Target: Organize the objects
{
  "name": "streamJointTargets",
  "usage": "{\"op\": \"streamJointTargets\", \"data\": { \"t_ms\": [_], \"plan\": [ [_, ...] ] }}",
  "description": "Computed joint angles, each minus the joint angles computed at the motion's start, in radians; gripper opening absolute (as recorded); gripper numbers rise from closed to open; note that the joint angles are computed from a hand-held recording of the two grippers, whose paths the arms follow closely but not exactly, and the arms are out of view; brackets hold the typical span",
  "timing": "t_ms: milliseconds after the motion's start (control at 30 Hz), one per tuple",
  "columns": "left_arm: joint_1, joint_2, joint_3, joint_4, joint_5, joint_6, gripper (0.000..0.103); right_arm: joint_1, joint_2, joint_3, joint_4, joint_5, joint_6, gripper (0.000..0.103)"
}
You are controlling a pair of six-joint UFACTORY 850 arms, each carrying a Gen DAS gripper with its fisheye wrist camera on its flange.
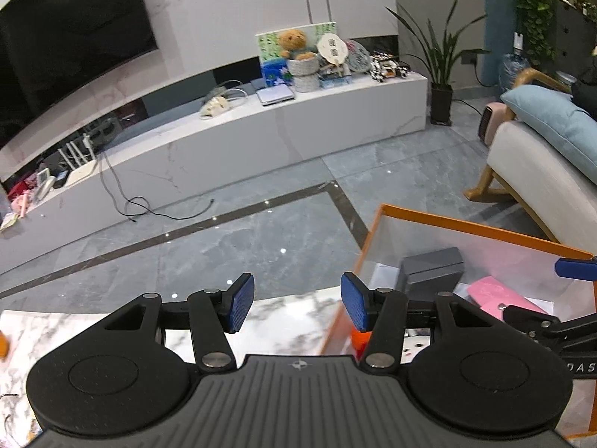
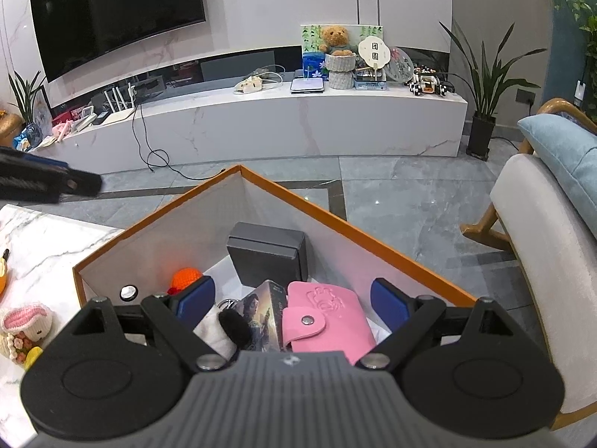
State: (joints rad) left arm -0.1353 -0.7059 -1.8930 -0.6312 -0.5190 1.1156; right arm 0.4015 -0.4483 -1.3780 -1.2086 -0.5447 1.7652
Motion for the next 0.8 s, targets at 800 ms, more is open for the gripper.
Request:
{"op": "streamJointTargets", "data": {
  "t_ms": [800],
  "plan": [
    [0.152, -0.064, -0.095, -0.016, -0.022, -0.010, 0.064, 0.038, 0.006, 0.012, -0.082, -0.050, 0.017, 0.091]
  ]
}}
